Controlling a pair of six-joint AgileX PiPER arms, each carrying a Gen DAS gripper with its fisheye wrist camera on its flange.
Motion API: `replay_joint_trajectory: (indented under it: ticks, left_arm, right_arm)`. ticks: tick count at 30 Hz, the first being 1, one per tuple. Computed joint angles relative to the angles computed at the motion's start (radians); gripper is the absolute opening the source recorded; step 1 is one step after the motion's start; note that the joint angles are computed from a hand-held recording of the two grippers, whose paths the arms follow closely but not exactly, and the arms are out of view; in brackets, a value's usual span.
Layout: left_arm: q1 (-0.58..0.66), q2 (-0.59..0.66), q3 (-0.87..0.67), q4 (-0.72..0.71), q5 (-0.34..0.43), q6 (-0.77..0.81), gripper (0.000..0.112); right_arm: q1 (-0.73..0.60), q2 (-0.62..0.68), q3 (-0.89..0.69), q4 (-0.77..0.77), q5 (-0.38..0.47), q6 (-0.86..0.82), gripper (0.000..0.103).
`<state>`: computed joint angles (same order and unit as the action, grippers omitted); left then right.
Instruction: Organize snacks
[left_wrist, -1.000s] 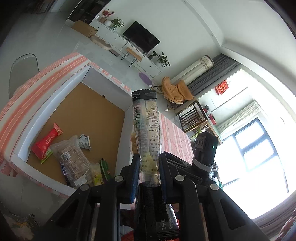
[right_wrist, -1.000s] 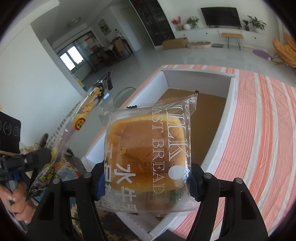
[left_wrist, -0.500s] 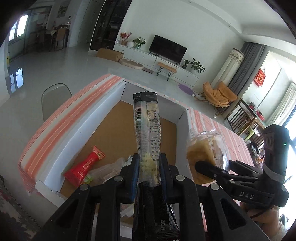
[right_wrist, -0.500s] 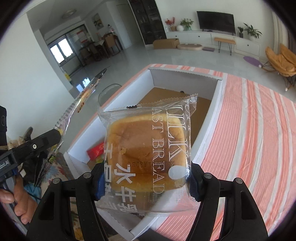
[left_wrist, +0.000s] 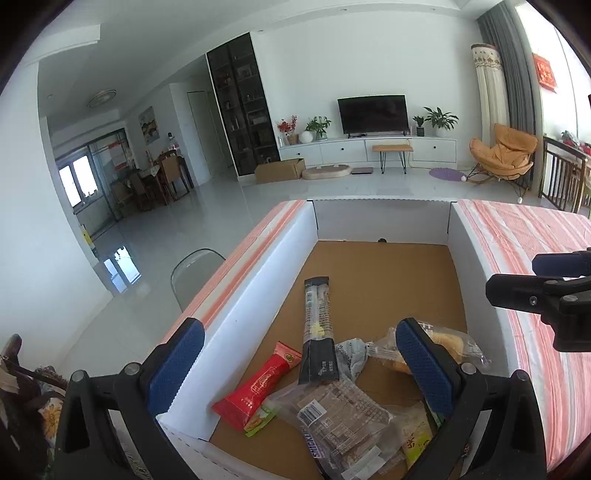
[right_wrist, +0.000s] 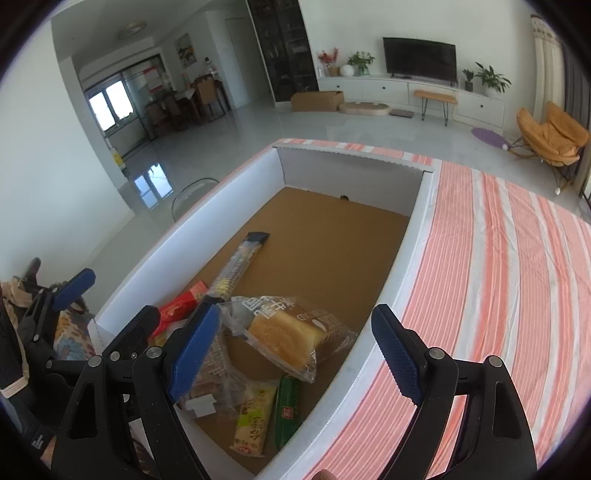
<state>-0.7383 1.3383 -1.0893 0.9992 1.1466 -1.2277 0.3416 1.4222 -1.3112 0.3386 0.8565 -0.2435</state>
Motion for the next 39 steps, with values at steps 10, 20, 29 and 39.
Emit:
replay_joint_trajectory:
  ticks: [10,20,29,39]
  left_arm:
    - [0.036,-0.016,-0.033,-0.165,-0.029,0.055,0.103]
    - [0.078,-0.022,-0.044,-0.212,-0.034,0.112,0.103]
    - [0.093,-0.029,-0.03,-0.197,-0.015,0.102,0.103]
    - [0.116,-0.026,-0.02,-0.202,-0.013,0.103,0.103]
  right_arm:
    - [0.065,-0.077,0.03,-0.18,0.024,0.154,0.087]
    - [0.191,-0.123,0.08,-0.393,-0.001,0.34,0.087]
    - [0.245,-0.115,0.069,-0.483,0.002,0.414,0.087]
    - [0.303,-0.124,0.092,-0.566,-0.01,0.482,0.087]
